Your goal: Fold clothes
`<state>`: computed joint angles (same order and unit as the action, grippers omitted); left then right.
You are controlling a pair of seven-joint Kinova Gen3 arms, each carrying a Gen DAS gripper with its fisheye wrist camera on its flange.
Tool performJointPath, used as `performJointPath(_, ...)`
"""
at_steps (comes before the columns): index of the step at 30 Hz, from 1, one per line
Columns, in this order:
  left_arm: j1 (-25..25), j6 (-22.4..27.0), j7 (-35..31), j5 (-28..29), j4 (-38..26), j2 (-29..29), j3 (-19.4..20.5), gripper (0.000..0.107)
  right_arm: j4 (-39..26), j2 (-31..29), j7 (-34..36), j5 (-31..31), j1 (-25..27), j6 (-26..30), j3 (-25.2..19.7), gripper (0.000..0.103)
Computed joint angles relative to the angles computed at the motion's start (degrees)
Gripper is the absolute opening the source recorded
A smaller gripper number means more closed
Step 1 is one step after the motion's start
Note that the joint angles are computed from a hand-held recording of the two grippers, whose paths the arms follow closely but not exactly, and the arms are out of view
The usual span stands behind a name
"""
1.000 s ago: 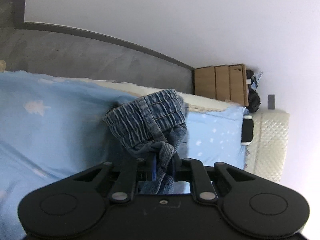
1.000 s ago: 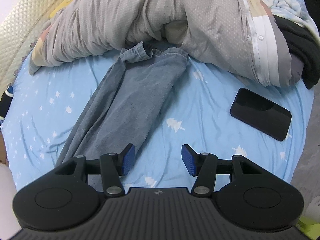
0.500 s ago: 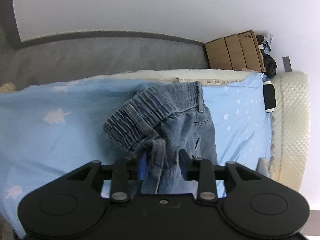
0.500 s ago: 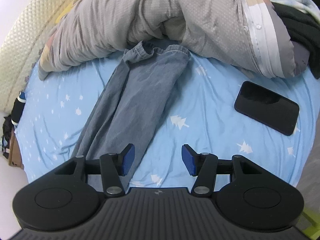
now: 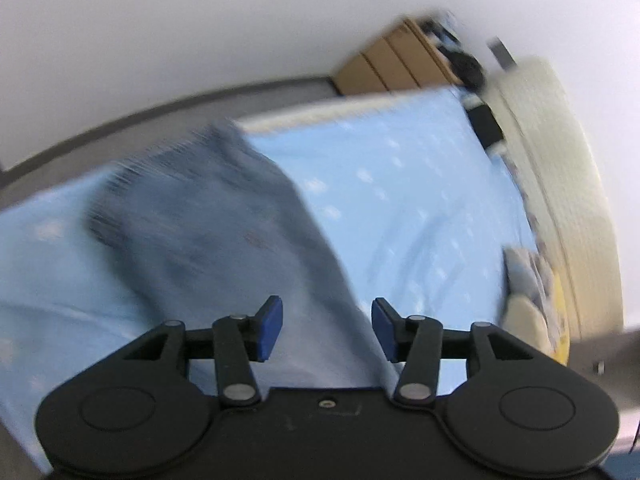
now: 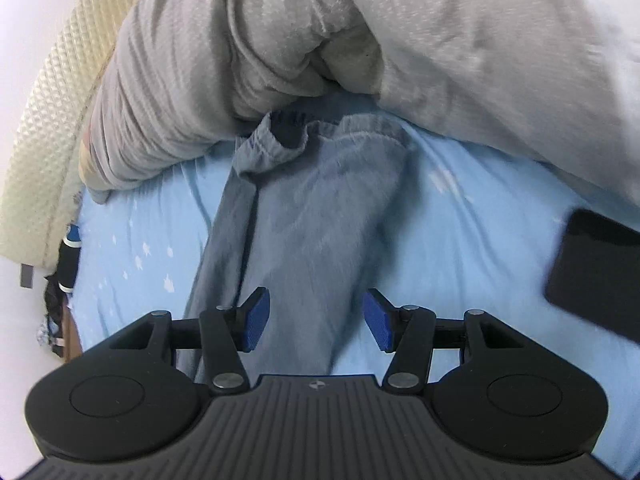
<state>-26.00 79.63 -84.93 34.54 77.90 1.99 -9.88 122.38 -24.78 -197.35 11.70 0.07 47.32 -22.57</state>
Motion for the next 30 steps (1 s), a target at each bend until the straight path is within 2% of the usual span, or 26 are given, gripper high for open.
performJointPath(6,12.00,-7.49,8.43,-3.66,1.88,0.10,7.97,0.046,7.58,1.15,6.09,-2.11,-0.10,-12.06,8.18,0.057)
performJointPath(12,21.47,-9.51,12.15,-9.79,-0.23,3.47,12.31,0.046,12.41,2.26,13.23,-6.87,0.96,-19.14,12.69,0.057)
performJointPath(16,25.45,-7.65,13.64,-14.52,-2.78,5.75,13.55,0.046,15.54,2.46,17.05,-8.86,3.12,-25.46,13.42,0.057)
performJointPath(21,28.87,-5.63,15.42,-19.08,-3.42,6.58,14.21,0.046,17.03,3.17,19.41,-9.39,7.58,-30.80,10.33,0.059)
performJointPath(22,29.48,-5.37,16.04,-19.89,-3.40,6.62,14.29,0.046,17.22,3.31,20.18,-9.57,7.92,-31.55,10.08,0.058)
performJointPath(24,30.20,-4.97,16.80,-20.96,-3.26,6.50,14.28,0.046,16.83,3.67,22.43,-9.96,7.69,-31.18,10.37,0.041)
performJointPath(25,30.62,-4.83,17.34,-21.64,-3.13,6.35,14.30,0.046,16.36,3.46,23.82,-10.03,7.30,-30.23,10.84,0.038)
performJointPath(26,31.02,-4.66,17.79,-22.31,-3.07,6.18,14.34,0.046,15.89,3.26,25.18,-10.06,6.91,-29.29,11.30,0.028)
performJointPath(30,32.37,-4.02,18.56,-24.92,-3.19,5.61,14.58,0.046,12.95,1.58,28.88,-9.56,6.53,-24.59,10.80,0.016)
